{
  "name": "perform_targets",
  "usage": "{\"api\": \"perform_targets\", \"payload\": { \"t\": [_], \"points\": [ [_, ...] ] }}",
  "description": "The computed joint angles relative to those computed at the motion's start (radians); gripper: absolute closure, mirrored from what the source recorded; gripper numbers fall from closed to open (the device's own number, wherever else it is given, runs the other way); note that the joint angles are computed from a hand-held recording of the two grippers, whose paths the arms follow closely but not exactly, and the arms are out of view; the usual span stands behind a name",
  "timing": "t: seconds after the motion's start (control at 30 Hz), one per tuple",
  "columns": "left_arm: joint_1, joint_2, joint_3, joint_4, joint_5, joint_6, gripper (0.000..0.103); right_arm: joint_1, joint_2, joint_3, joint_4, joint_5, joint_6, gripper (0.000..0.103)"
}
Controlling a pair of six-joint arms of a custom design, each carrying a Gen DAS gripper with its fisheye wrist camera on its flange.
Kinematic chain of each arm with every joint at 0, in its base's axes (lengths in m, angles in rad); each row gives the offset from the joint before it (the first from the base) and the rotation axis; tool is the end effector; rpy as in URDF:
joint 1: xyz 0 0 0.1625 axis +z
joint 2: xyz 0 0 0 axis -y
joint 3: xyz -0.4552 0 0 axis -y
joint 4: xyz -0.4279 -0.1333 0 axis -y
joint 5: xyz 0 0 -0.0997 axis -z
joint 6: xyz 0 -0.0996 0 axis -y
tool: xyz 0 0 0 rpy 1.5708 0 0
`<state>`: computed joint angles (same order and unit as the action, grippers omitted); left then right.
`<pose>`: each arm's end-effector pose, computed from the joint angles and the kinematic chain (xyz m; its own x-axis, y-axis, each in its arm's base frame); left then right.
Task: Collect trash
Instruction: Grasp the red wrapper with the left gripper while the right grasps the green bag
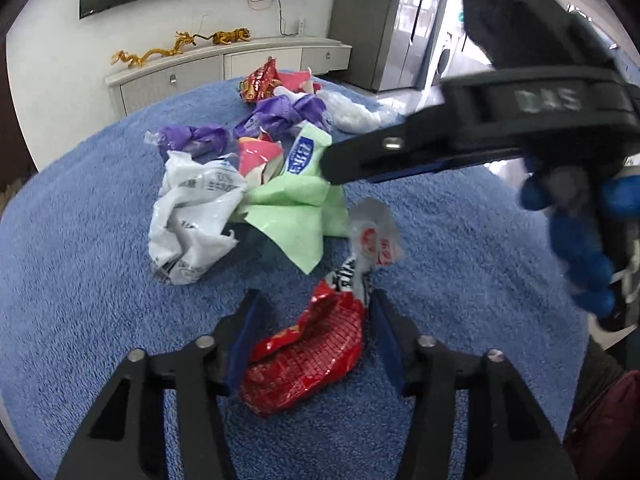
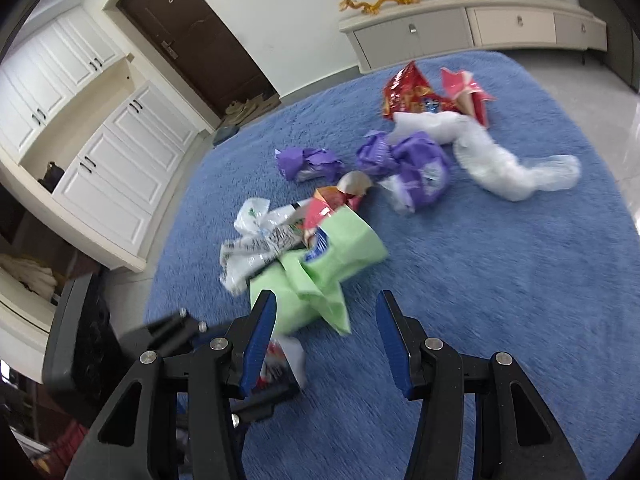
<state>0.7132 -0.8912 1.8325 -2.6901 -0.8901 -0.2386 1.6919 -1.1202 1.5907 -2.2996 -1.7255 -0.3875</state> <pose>-0.3632 -0.5734 0.1122 -0.7518 0.3480 -0.5600 0.5832 0.7473 -0.3184 0.2018 -0.6818 0.3086 -0.8684 -0.4370 0.2345 -0.4806 0.8582 -0.1802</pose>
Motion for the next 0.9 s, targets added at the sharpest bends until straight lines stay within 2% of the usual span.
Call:
{"api": "perform_targets", "payload": {
  "t": [0.2, 0.27, 0.3, 0.33, 0.53, 0.67, 0.9],
  "points": [
    [-0.006, 0.004, 0.007, -0.012, 0.011, 0.004, 0.064, 0.005, 0.051, -0.024, -0.004, -0.004, 0.058, 0.052],
    [-0.007, 0.006, 0.007, -0.011, 0.013, 0.007, 0.074, 0.003, 0.060, -0.021, -0.006, -0.006, 0.071, 0.052],
    [-0.009, 0.008, 0.005, -0.009, 0.021, 0.000, 0.074, 0.001, 0.064, -0.019, -0.006, -0.008, 0.077, 0.055],
    [-0.010, 0.010, 0.003, -0.007, 0.024, -0.004, 0.075, 0.000, 0.069, -0.021, -0.006, -0.004, 0.082, 0.062],
    [-0.023, 0.010, 0.006, 0.006, 0.052, -0.038, 0.077, -0.018, 0.060, 0.002, -0.012, 0.064, 0.089, 0.080],
    [-0.035, -0.005, 0.021, 0.011, 0.060, -0.065, 0.079, -0.032, 0.029, 0.028, -0.040, 0.108, 0.082, 0.082],
    [-0.060, -0.011, 0.032, -0.008, 0.068, -0.105, 0.081, -0.036, -0.061, 0.079, -0.101, 0.120, 0.020, 0.083]
  ]
}}
